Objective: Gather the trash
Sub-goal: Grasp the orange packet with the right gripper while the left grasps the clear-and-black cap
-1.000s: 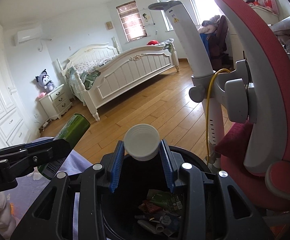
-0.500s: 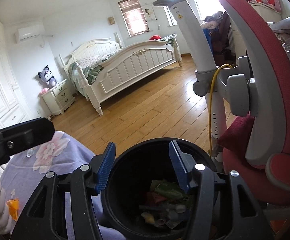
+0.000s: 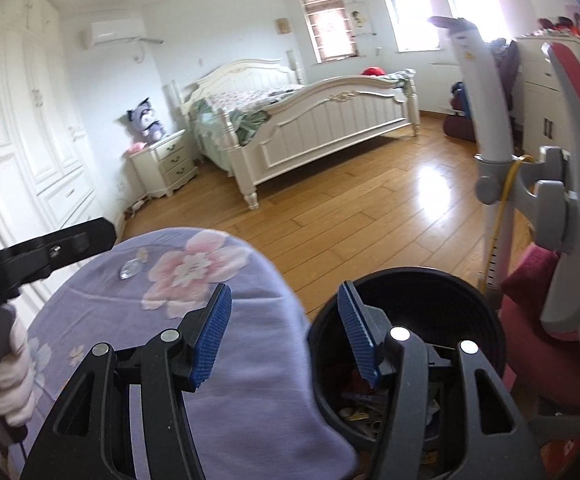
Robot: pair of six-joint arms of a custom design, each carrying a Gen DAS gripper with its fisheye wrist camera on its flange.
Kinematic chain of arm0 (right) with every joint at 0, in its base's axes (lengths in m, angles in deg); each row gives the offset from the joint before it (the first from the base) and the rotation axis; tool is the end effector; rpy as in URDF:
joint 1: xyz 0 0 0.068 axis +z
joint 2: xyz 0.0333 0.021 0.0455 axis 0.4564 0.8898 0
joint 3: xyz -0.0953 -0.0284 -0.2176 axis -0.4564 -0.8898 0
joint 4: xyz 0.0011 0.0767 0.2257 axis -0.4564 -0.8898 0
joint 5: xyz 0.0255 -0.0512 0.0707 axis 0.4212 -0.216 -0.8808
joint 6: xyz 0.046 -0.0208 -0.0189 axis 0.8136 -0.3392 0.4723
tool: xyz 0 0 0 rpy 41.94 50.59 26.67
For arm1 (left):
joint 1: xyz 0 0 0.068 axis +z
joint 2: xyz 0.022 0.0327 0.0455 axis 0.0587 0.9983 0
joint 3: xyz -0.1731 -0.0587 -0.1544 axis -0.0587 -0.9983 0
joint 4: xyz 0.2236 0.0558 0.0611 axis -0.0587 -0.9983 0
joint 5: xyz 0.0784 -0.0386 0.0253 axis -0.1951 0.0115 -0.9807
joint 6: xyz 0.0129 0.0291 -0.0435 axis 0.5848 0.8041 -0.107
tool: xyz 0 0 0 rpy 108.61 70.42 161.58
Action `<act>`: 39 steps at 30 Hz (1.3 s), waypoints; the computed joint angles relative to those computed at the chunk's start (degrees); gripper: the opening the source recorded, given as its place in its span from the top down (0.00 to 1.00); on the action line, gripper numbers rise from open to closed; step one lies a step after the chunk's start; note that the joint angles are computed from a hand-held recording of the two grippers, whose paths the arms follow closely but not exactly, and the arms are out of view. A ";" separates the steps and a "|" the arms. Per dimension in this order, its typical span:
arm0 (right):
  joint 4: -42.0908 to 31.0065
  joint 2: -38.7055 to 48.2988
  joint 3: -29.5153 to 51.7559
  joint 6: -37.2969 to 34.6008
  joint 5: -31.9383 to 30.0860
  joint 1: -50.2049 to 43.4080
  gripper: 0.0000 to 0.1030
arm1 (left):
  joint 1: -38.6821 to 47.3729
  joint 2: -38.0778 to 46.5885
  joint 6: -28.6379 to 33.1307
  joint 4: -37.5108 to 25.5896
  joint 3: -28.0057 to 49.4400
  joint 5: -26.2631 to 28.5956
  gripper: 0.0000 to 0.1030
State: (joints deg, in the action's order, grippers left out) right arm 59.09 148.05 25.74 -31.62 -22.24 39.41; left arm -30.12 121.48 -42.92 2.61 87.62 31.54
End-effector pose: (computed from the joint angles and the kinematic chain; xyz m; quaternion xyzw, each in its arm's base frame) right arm 0.2523 0.0708 0.1835 -0.2016 0.8464 0.2454 0.4275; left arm 0.2351 -0.1372 0.1950 -0.0903 0.8930 -0.0506 0.4380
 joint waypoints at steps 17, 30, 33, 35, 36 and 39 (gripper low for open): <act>-10.64 8.96 5.07 -1.52 10.87 37.05 0.23 | 40.35 -17.06 13.01 -2.25 -19.93 19.56 0.08; -7.93 13.07 7.45 -0.92 6.60 30.16 0.58 | 38.36 20.86 19.17 6.12 2.88 14.64 0.25; -6.31 14.21 8.41 -0.19 3.33 24.99 0.58 | 38.44 23.15 19.52 6.93 4.55 15.65 0.49; -4.74 15.65 9.31 1.03 1.47 22.58 0.58 | 37.64 24.81 19.22 6.64 5.81 13.64 0.57; -4.02 15.90 9.42 1.58 0.63 21.71 0.58 | 37.58 24.89 19.11 7.72 5.38 13.51 0.61; -2.19 17.00 10.70 2.96 -1.65 19.16 0.58 | 37.66 25.00 18.60 8.91 5.04 13.39 0.66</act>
